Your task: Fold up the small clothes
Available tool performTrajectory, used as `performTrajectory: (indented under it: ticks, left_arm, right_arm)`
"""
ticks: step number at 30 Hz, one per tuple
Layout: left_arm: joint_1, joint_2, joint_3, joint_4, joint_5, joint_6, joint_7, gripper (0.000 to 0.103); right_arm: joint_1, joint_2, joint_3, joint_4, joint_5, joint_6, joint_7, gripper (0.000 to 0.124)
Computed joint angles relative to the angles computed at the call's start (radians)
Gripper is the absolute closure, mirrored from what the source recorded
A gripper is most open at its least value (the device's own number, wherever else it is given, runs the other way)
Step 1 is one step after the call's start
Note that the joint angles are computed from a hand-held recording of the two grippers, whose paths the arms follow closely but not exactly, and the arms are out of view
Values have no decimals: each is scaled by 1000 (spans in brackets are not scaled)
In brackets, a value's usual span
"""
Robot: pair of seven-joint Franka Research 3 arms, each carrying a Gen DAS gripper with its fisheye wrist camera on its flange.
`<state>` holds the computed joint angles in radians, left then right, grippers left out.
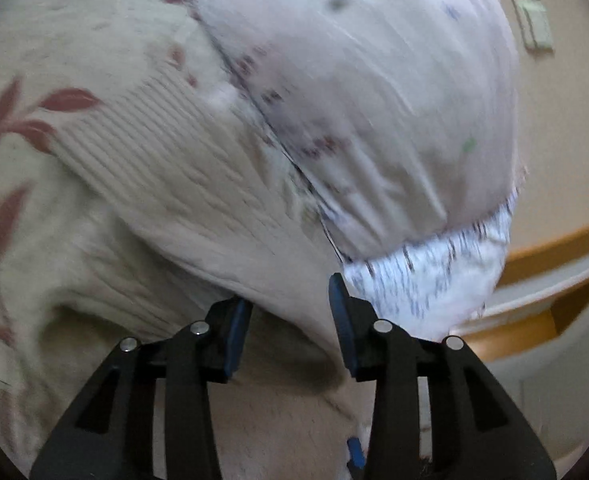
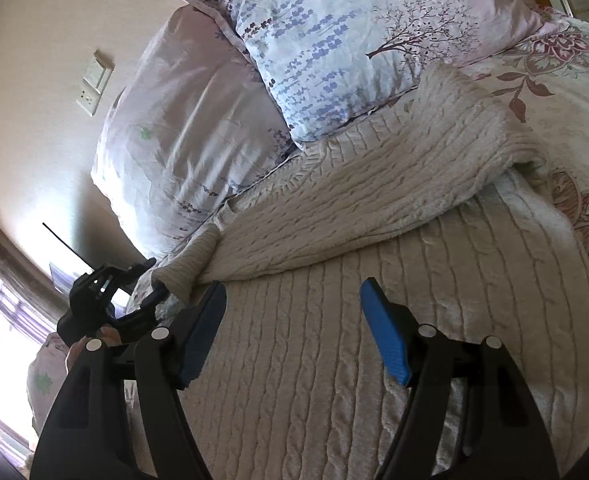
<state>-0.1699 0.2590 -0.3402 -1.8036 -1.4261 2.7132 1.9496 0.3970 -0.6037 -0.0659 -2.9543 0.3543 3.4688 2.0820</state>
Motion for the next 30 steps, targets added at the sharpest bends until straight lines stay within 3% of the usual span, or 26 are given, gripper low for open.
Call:
performTrajectory:
  ticks: [1, 2, 3, 4, 9, 11, 14, 15, 18, 22, 25, 30]
  left_arm:
    - [0, 3, 3, 1, -3, 14, -22, 65]
    - [-2, 7, 5, 5, -8, 37, -40, 72]
    - [0, 13, 5, 12, -6, 43, -43, 85]
    - [-5, 24, 6, 30, 23, 50, -48, 92]
    - [-31, 68, -51, 137, 127, 64, 8, 94]
    - [-52, 90, -78, 180, 174, 56, 41, 94]
    - [-109, 146, -106, 263, 361, -3, 25, 94]
    - [-156, 175, -90, 305, 498, -56, -27, 91]
    - [-220, 226, -74, 375, 737, -194, -98, 55]
    - [-150, 178, -148, 292, 748, -218, 13, 46]
    - [-85, 43, -150, 132, 684, -166, 105, 41]
    - [-89, -217, -20, -180, 746, 25, 82, 38]
  right_arm:
    - [3, -1, -2, -1, -1, 4, 1, 53]
    - [6, -1, -7, -3, -4, 8, 2, 53]
    - [9, -1, -9, -4, -6, 10, 3, 53]
    - [13, -1, -13, -4, -8, 13, 4, 53]
    - [15, -2, -13, -15, -15, 48, 16, 53]
    - [-5, -10, 12, -21, -4, 48, 22, 53]
    - [-67, -48, 79, -30, 31, 1, 19, 53]
    - [-114, -78, 125, -35, 54, -38, 15, 53]
    - [-211, -168, 194, -46, 92, -148, 19, 53]
    - [-302, -267, 203, -22, 65, -323, 8, 53]
    - [-317, -258, 155, 46, 18, -434, -37, 60]
    - [-322, -94, 89, 189, -13, -551, -105, 74]
